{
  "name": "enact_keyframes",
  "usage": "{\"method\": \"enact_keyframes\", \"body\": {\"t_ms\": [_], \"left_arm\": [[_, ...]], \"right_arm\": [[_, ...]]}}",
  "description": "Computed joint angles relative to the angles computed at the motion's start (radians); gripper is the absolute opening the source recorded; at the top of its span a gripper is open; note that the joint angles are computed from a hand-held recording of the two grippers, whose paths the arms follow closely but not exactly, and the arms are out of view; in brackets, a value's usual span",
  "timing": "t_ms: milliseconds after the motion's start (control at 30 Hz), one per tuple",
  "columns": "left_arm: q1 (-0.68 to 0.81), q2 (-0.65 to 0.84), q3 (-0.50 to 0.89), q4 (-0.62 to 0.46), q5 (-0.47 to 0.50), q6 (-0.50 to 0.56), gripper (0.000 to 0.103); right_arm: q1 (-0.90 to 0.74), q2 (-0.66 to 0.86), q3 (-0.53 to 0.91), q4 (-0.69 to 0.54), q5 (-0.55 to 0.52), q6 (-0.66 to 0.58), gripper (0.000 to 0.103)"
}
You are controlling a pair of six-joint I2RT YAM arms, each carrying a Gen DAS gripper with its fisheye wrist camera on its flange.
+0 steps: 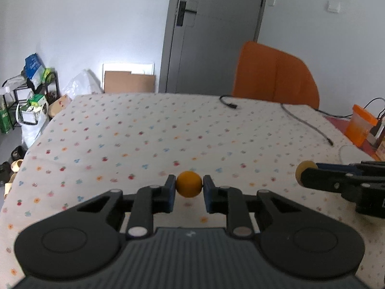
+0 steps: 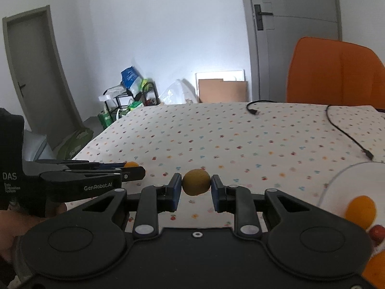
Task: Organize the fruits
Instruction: 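Carry both fruits to the white plate and open both tools over it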
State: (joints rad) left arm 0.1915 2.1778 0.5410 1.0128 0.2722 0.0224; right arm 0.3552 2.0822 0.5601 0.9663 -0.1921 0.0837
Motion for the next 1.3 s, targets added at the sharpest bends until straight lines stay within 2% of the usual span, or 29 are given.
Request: {"method": "enact_keyframes", "body": {"t_ms": [667, 1133, 1300], "left_arm": [[-0.208, -0.195, -0.149, 0.052, -0.076, -0.047, 0.022], [-0.43, -0.281, -0.21, 0.067, -0.234, -0.119, 0.022], [-0.478, -0.262, -0.193, 0.074, -0.262, -0.143, 0.022]], "right_arm": [[-0.198, -0.145, -0.209, 0.132, -0.078, -0.023, 0.025], [-0.431, -0.179, -0.309, 0.208, -0.213, -0.096, 0.025], [-0.49, -0.167, -0.313, 0.22, -0.239, -0.121, 0.025]]}}
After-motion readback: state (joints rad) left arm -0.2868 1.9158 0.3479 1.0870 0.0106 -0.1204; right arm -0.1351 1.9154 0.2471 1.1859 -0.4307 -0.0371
